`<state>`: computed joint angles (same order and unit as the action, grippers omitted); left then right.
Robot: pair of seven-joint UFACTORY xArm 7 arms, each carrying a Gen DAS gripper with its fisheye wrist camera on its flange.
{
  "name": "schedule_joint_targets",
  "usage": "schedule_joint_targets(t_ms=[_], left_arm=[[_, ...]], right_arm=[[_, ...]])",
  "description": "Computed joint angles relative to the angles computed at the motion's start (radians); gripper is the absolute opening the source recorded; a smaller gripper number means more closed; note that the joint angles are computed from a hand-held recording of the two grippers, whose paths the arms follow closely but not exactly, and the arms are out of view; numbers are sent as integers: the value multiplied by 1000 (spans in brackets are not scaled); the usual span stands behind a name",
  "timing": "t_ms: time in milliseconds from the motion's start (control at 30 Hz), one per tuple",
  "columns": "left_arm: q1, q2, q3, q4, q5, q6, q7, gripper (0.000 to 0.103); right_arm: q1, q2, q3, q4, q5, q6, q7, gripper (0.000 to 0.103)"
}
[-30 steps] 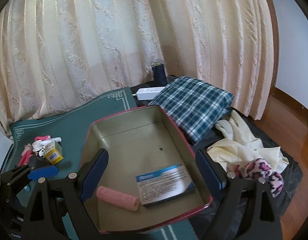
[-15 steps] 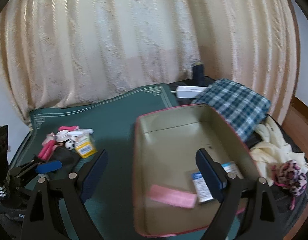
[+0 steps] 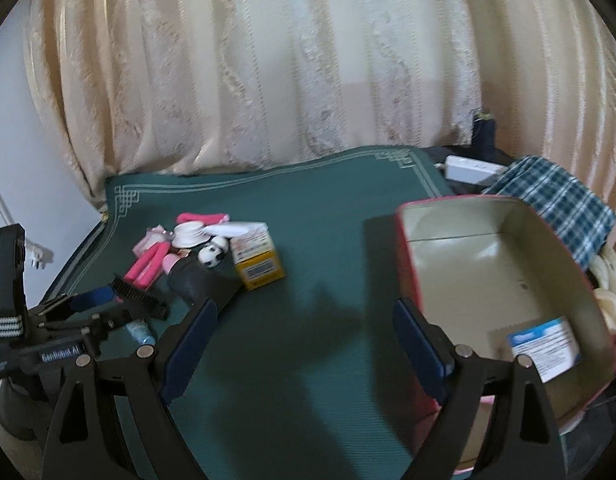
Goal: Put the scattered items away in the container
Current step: 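Move both grippers back over the scattered items on the mat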
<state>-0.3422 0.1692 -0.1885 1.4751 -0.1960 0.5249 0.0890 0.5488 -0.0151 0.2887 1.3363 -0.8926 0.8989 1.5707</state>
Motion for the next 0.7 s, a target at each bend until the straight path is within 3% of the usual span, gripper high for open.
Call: schedule_joint_targets(t_ms=[500,700], left_arm=[[57,-8,15,-60,-81,64,45,87],[42,-8,7,-63,-73,81,69,87]], right_arm=[[56,131,-56,89,107,-82,-109,92],[62,144,-77,85,145,-109,-122,92]])
